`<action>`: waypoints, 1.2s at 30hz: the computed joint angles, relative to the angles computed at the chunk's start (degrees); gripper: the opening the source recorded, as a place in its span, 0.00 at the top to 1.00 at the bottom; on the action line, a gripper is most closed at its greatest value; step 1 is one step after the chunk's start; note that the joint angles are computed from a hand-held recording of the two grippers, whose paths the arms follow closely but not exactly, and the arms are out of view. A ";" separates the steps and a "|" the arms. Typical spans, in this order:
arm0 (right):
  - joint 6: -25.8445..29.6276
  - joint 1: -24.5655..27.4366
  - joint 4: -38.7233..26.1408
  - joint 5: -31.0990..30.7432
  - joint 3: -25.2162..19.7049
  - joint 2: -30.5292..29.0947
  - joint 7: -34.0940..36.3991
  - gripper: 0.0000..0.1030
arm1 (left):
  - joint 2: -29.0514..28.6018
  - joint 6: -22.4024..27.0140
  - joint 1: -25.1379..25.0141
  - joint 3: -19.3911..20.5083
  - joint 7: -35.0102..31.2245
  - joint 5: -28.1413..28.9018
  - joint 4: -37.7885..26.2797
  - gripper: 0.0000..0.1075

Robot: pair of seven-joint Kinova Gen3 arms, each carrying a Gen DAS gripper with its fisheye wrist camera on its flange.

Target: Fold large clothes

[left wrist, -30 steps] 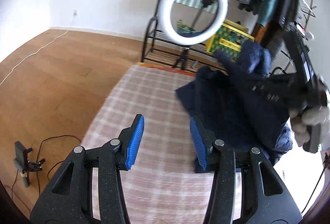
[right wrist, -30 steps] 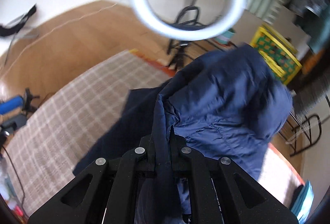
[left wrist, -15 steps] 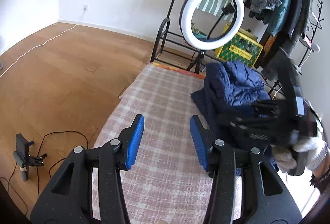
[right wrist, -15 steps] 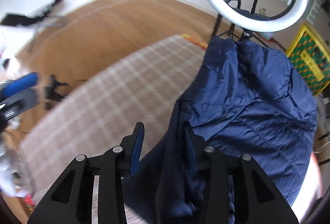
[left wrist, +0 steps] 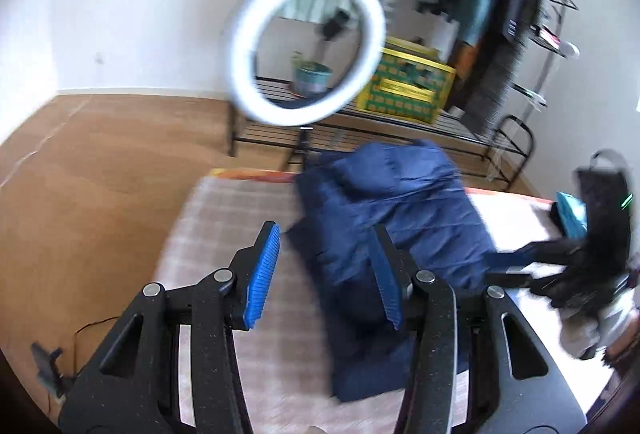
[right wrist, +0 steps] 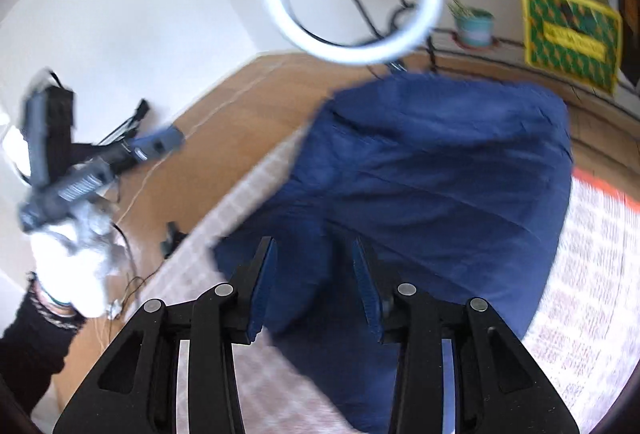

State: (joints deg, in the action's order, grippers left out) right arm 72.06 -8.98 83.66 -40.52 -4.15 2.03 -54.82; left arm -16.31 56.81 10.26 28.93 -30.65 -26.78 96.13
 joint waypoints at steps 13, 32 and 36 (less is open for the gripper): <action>-1.11 2.57 9.89 3.20 1.37 0.41 7.36 0.63 | 33.02 6.85 14.46 -12.95 -13.06 -0.13 -27.13 0.55; 8.50 7.04 6.18 -1.02 5.19 -1.39 15.13 0.63 | 22.37 9.00 29.33 -25.45 -4.12 -8.59 -14.05 0.54; 7.71 9.34 5.18 -2.72 6.49 -2.35 13.71 0.63 | 17.58 10.75 29.86 -20.86 0.86 -6.53 -5.47 0.54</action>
